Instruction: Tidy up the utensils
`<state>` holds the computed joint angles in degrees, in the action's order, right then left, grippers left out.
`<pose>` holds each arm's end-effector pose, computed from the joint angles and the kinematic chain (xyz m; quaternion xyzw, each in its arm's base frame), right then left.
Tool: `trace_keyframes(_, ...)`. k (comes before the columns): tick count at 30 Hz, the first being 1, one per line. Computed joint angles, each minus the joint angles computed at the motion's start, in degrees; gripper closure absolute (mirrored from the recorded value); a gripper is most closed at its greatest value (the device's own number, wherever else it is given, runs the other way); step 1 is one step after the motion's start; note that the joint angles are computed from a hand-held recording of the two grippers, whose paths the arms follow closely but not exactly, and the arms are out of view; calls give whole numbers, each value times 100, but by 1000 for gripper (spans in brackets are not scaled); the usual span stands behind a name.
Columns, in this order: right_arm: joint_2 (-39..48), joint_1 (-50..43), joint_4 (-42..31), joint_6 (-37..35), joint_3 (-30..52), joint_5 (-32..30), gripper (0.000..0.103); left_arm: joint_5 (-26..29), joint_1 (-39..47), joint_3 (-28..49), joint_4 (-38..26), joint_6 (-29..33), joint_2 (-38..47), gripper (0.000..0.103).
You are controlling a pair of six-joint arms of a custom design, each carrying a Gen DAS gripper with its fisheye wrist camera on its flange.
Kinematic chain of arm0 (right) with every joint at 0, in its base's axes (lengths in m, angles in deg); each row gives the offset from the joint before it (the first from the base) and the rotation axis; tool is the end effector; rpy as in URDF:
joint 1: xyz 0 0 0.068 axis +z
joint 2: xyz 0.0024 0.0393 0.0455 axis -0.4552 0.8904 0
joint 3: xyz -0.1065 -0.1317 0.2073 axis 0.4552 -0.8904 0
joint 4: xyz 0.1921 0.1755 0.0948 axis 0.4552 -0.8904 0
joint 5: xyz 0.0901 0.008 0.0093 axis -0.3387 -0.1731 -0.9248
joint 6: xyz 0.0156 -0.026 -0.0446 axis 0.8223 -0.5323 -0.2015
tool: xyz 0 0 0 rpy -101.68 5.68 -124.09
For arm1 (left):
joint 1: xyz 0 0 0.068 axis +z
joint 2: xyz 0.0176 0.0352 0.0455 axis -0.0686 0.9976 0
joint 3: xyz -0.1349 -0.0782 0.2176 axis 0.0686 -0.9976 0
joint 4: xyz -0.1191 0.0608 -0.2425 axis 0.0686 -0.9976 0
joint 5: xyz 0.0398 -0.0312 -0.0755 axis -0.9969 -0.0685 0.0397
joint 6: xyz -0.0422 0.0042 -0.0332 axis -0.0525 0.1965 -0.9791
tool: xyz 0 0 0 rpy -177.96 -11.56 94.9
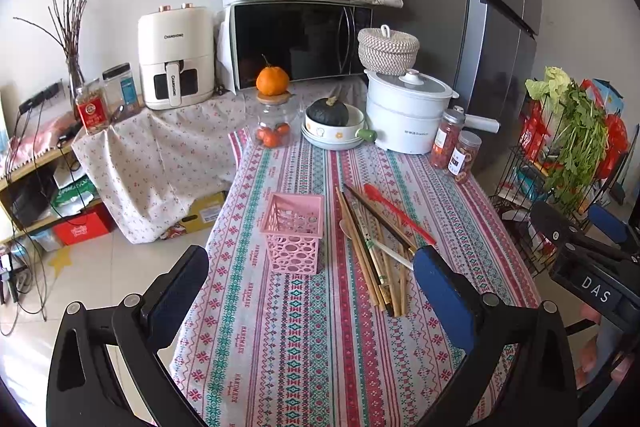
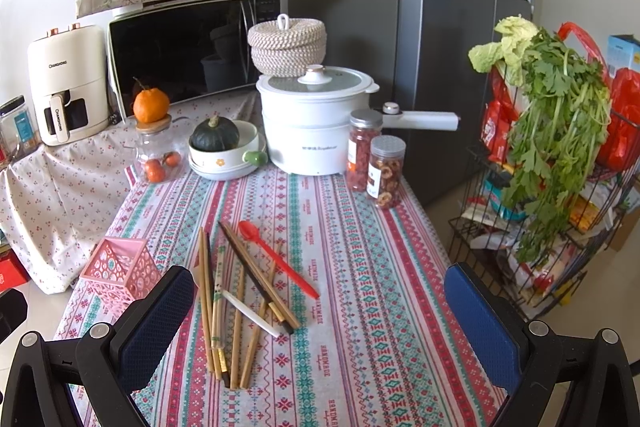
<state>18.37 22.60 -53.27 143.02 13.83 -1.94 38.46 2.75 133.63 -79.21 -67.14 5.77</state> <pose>0.1598 0.1427 0.3411 0.2546 0.8427 -0.1384 0.4538 0.2412 0.0122 0.3296 0.2059 0.8747 -0.1147 0.4235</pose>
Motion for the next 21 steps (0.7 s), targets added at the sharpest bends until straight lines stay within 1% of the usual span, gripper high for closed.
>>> trace_keyframes(18,-5,-85,129,-76,-56,-64,0,14,43,-31,39,54,119,0)
trace_keyframes(21,-81,-187,246,-205,-127,-133,0,-33,-4,-6,35,20,191,0)
